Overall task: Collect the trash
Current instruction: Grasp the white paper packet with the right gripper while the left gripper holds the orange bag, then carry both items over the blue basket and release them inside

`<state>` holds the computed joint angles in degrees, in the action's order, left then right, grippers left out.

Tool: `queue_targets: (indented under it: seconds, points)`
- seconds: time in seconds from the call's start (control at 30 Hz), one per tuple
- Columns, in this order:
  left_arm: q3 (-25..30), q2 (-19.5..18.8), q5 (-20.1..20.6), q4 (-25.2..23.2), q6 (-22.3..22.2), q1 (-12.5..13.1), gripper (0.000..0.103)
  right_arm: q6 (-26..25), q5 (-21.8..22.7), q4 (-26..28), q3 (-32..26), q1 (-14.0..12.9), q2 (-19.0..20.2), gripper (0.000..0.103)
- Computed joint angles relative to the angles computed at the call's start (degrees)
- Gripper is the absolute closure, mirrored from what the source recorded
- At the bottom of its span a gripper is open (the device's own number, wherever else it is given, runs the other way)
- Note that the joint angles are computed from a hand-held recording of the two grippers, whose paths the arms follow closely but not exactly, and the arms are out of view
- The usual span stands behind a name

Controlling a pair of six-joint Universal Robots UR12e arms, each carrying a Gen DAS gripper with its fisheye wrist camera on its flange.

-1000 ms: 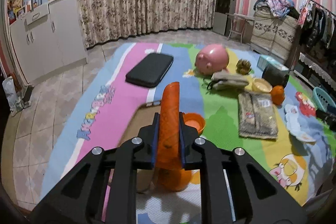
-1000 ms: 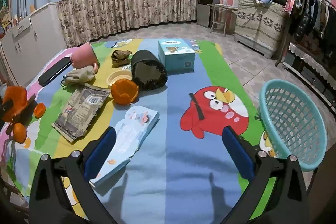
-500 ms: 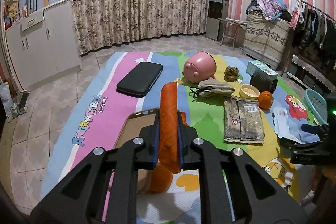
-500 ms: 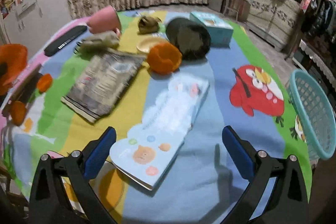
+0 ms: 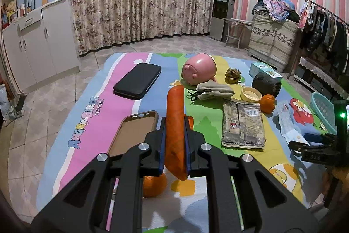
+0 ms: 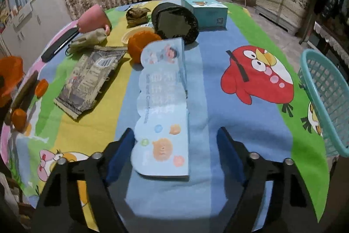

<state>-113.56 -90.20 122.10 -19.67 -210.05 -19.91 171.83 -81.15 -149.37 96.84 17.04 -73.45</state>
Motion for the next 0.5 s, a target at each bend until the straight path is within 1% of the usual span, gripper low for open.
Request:
queue_targets:
  seconds: [0.03, 0.07, 0.13, 0.3, 0.4, 0.5]
  points:
    - [0.2, -0.1, -0.1, -0.2, -0.1, 0.0, 0.091, -0.5, 0.0, -0.2, 0.0, 0.0, 0.0, 0.052]
    - [0.5, -0.3, -0.1, -0.4, 0.0, -0.1, 0.091, -0.7, 0.4, -0.3, -0.1, -0.1, 0.0, 0.054]
    - [1.0, -0.7, 0.1, -0.6, 0.4, -0.3, 0.091, -0.4, 2.2, -0.5, -0.1, -0.8, -0.1, 0.055]
    - [2.9, -2.1, 0.4, -0.4, 1.3, -1.0, 0.092, 0.2, 3.9, -2.7, 0.2, -2.6, -0.9, 0.055]
    - [4.7, -3.7, 0.7, 0.4, 2.6, -1.8, 0.093, 0.7, 4.0, -4.7, 0.5, -3.7, -1.5, 0.055]
    - [6.8, -5.7, 0.3, 2.2, 4.2, -2.7, 0.093, 1.4, 3.7, -6.7, 0.7, -5.0, -2.0, 0.055]
